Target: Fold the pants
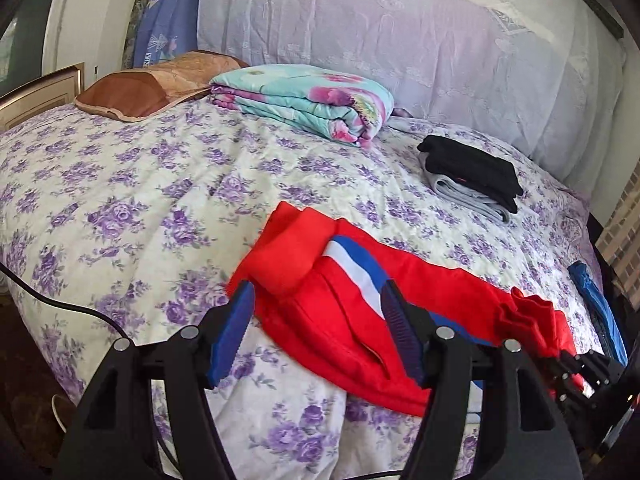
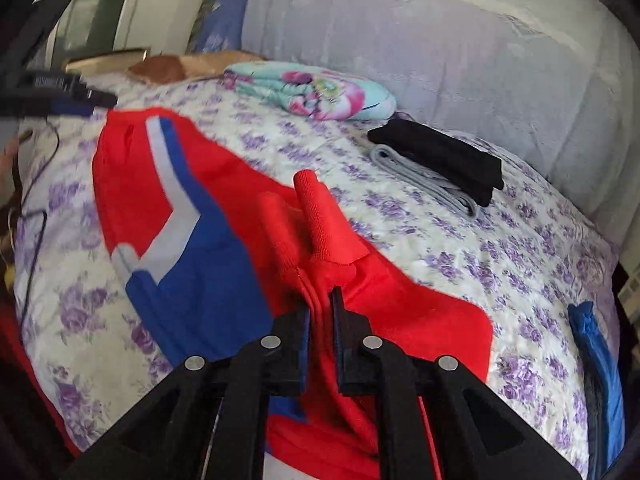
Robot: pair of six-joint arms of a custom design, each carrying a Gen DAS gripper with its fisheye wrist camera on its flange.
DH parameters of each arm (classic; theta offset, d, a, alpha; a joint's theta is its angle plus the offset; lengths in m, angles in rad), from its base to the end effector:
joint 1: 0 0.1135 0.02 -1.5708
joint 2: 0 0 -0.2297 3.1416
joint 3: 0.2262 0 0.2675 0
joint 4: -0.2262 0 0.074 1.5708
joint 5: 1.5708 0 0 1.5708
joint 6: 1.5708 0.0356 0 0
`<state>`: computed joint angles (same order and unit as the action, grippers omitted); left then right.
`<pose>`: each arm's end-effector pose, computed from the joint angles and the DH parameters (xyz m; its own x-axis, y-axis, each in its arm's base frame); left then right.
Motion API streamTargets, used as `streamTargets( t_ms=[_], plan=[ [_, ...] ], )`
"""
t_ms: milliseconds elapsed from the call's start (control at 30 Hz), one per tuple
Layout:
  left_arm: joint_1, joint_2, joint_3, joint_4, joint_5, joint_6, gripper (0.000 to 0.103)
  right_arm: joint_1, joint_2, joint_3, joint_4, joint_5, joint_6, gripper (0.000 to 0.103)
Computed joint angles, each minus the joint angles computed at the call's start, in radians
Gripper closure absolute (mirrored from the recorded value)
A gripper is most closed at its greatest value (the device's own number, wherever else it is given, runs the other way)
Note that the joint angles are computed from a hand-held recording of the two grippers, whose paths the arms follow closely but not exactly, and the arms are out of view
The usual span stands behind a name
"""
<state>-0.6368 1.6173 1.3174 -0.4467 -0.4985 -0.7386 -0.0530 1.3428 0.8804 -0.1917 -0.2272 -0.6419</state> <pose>0.3114 -0.2091 0.2518 -0.5654 -0.3173 -0.7613 -0.1901 0.9483 -0.2541 0.3144 -0.0087 0.2085 -0.4107 -0.5624 -0.7177 -0.4654 0.8062 -0.3654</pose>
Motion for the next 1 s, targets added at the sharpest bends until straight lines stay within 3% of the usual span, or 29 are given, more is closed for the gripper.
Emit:
streamTargets(
  t_ms=[67,167,233,367,433,633,767,800,1000],
  plan=[
    [0.011,-0.012,-0.019,0.003,0.002,-0.001,0.039,0.043,0.0,-0.025,0.006,0.075,-0.056,0.088],
    [0.022,-0.01,-0.033,0.009,0.011,-0.004,0.039,0.04,-0.039,-0.043,-0.034,0.058,-0.076,0.079],
    [0.026,-0.004,-0.036,0.009,0.014,-0.003,0.039,0.005,-0.058,-0.02,-0.109,-0.012,-0.073,0.073],
    [0.035,-0.001,-0.044,0.009,0.016,-0.013,0.039,-0.106,-0.107,0.073,-0.294,-0.257,-0.013,0.071],
    [0.044,-0.009,-0.054,0.013,0.025,-0.017,0.039,-0.146,-0.111,0.112,-0.286,-0.324,0.068,0.071],
    [0.064,-0.027,-0.075,0.015,0.056,-0.035,0.039,-0.088,0.061,0.232,-0.171,-0.234,0.277,0.071],
    [0.082,-0.036,-0.091,0.027,0.095,-0.046,0.039,-0.032,0.266,0.346,-0.267,-0.116,0.255,0.063],
    [0.085,-0.029,-0.088,0.027,0.1,-0.045,0.038,-0.037,0.304,0.362,-0.284,-0.13,0.247,0.063],
    [0.13,0.029,-0.066,0.046,0.195,-0.066,0.035,-0.049,0.299,0.356,-0.276,-0.154,0.251,0.06]
  ],
)
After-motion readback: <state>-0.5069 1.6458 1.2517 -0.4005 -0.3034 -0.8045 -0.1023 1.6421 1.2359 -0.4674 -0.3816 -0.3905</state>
